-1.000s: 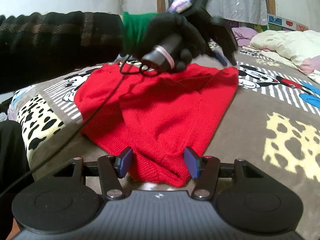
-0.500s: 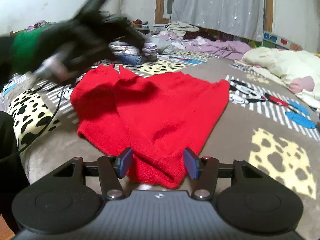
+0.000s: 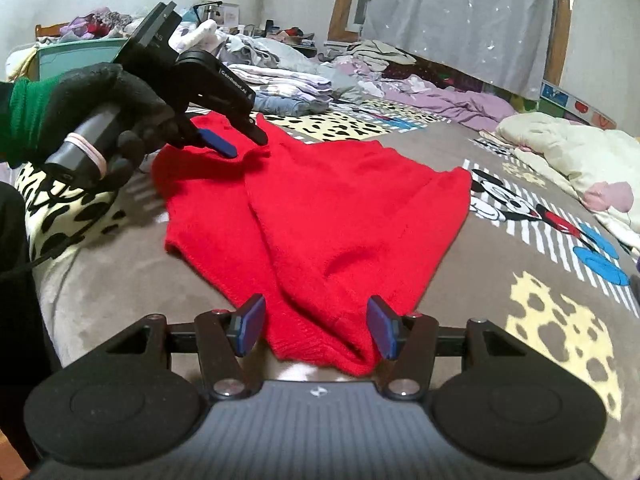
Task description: Fold clothes
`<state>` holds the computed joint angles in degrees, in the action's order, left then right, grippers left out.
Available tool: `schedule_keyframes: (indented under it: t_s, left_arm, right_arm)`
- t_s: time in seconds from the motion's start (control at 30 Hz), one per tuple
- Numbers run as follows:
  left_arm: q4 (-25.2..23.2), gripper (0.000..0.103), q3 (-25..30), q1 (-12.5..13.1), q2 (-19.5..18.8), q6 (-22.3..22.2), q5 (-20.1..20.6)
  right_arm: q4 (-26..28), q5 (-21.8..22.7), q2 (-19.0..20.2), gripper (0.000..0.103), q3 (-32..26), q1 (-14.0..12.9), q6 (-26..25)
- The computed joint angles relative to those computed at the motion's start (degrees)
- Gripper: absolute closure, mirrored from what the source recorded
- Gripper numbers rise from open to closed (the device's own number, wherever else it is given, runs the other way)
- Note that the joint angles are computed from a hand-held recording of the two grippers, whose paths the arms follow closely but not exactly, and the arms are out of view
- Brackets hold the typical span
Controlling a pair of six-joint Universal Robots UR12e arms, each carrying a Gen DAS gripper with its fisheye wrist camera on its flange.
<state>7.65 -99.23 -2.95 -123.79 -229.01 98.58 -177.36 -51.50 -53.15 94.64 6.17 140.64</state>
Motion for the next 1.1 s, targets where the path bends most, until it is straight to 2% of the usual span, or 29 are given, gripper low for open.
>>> schedule_keyframes:
  t_s: [0.1, 0.13, 0.17, 0.2, 0.27, 0.4, 0.53, 0.67, 0.97, 1.1]
  left_arm:
    - [0.7, 0.065, 0.8, 0.6, -0.6, 0.5, -0.6]
    - [1.2, 0.070, 0.9, 0.8, -0.8, 0.9, -1.3]
    - [1.7, 0.089, 0.9, 1.0, -0.8, 1.8, -2.1]
    - [2.1, 0.097, 0.9, 1.2, -0.8, 2.7, -2.9]
    - [2.8, 0.100, 0.7, 1.4, -0.7, 3.2, -4.3]
    - [3.7, 0.101, 0.7, 1.5, -0.3, 3.3, -5.7]
    - [4.7, 0.101, 1.3, 1.5, -0.2, 2.0, -6.2]
    - [6.0, 0.101, 2.8, 1.2, -0.5, 2.6, -7.3]
    - [5.6, 0.101, 8.6, 0.0, -2.6, -1.0, -7.9]
    - [2.5, 0.101, 14.0, -0.7, -4.8, 0.6, -9.0]
  right_arm:
    - [-0.1, 0.6, 0.4, 0.046, -0.4, -0.2, 1.3]
    - [-0.2, 0.7, 0.6, 0.046, -0.5, -0.2, 1.5]
    - [-0.2, 0.9, 0.7, 0.047, -0.6, -0.2, 1.6]
    - [-0.4, 1.1, 0.8, 0.046, -0.7, -0.2, 1.7]
    - [-0.8, 1.5, 0.9, 0.046, -0.7, -0.3, 2.1]
    - [-1.8, 3.3, 1.2, 0.046, -0.9, -0.6, 3.2]
    - [-1.3, 3.7, 1.2, 0.046, -0.7, -0.6, 2.3]
    - [-0.6, 4.2, 1.1, 0.046, -0.7, -0.6, 1.8]
    - [1.9, 4.7, 1.1, 0.046, -1.1, -0.8, 1.6]
    - [3.2, 5.6, 1.0, 0.046, -1.3, -1.1, 1.9]
